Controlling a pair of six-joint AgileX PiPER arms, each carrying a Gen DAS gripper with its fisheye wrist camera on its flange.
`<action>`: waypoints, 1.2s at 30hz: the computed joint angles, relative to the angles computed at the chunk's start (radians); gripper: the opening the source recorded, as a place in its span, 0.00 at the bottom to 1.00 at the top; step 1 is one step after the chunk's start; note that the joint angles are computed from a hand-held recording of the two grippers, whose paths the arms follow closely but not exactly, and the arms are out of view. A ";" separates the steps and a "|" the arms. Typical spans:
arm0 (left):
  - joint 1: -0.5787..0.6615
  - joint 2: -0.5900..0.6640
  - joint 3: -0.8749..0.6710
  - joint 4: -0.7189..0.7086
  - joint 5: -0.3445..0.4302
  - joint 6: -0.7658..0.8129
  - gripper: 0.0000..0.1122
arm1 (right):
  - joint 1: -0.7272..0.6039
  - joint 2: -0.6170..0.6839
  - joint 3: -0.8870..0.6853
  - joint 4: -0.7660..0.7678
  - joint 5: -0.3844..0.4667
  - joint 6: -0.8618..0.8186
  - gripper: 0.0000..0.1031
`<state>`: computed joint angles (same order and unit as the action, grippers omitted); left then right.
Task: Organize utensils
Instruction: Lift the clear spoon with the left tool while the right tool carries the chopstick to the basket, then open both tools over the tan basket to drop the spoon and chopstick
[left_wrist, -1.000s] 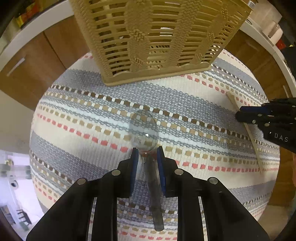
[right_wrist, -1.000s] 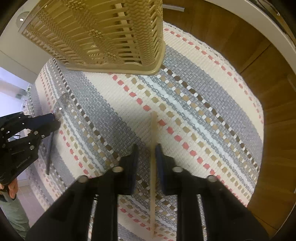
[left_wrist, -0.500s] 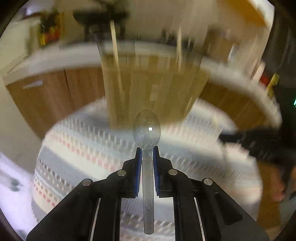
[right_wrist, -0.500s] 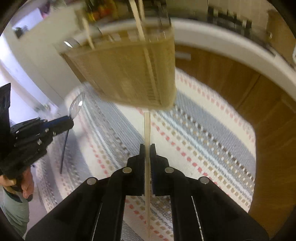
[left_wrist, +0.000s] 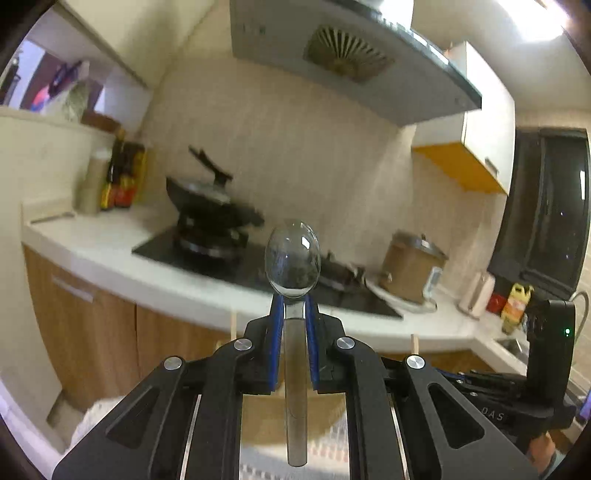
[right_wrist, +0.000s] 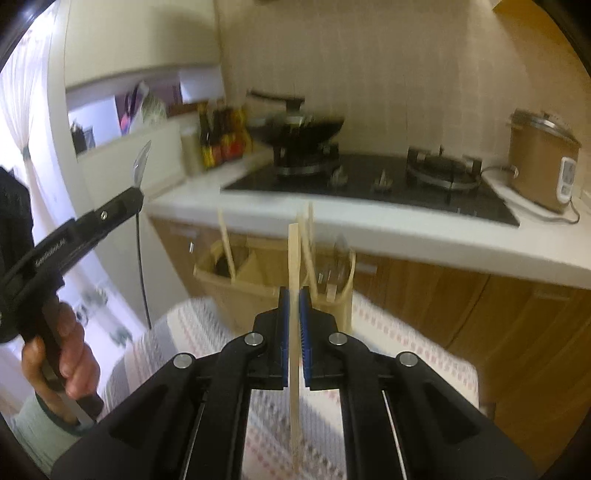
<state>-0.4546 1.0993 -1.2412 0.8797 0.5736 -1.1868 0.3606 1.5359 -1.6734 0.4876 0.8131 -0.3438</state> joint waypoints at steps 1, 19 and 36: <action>-0.015 0.006 -0.018 0.060 0.017 -0.033 0.09 | -0.007 0.020 -0.032 0.018 -0.007 0.001 0.04; 0.166 0.172 0.017 0.549 -0.134 -0.506 0.09 | 0.076 0.193 -0.230 -0.178 -0.424 0.194 0.04; 0.189 0.183 0.159 0.779 -0.124 -0.751 0.10 | 0.093 0.234 0.000 0.178 -0.658 -0.158 0.04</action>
